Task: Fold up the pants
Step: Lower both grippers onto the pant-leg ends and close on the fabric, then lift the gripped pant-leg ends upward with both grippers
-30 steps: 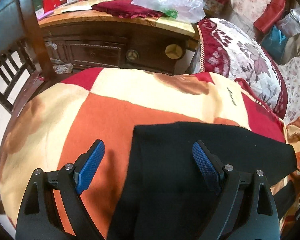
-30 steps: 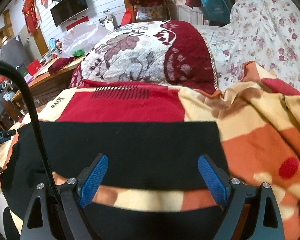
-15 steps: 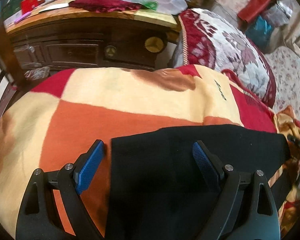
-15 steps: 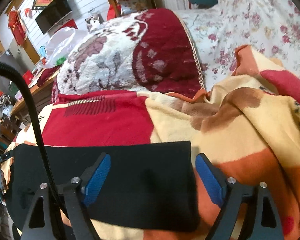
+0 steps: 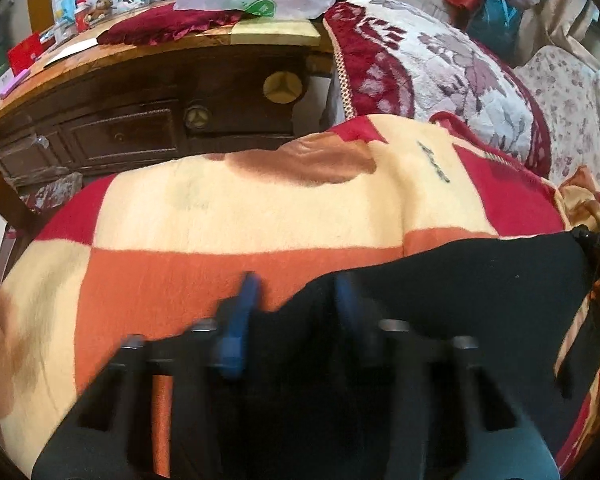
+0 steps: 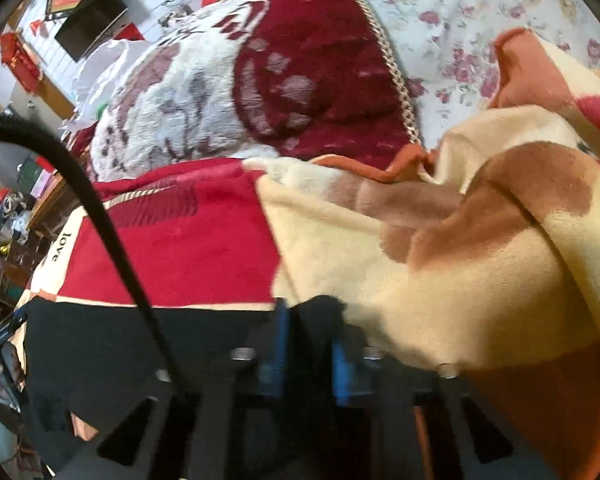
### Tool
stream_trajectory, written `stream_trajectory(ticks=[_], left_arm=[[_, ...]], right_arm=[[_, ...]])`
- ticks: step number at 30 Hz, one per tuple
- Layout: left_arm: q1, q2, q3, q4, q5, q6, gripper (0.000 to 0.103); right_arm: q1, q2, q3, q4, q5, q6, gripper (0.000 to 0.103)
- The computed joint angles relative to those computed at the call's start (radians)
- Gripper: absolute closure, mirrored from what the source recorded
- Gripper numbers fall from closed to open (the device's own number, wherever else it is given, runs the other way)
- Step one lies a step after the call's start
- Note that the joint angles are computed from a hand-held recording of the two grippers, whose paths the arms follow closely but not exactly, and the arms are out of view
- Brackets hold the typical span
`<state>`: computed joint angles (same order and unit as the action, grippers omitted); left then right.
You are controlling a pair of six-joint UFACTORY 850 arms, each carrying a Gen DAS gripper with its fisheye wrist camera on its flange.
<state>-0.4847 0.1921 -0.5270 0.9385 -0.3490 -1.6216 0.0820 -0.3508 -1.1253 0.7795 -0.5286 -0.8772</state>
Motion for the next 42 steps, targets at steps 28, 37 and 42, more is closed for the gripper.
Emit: stream_trajectory(ticks=[28,37,42], left_arm=[[-0.714,0.403,0.170,0.041,-0.475,-0.515,0.093],[-0.862,0.402,0.230,0.017,-0.504,-0.749,0.091],[-0.923,0.411,0.211,-0.059,-0.555,-0.739,0.082]], right_arm=[[-0.211,0.526,0.394,0.043,-0.218,-0.212,0.097],[-0.152,0.519,0.439,-0.267,-0.235,-0.007,0.091],[-0.167,0.574,0.458,-0.228,-0.235,-0.036,0.065]])
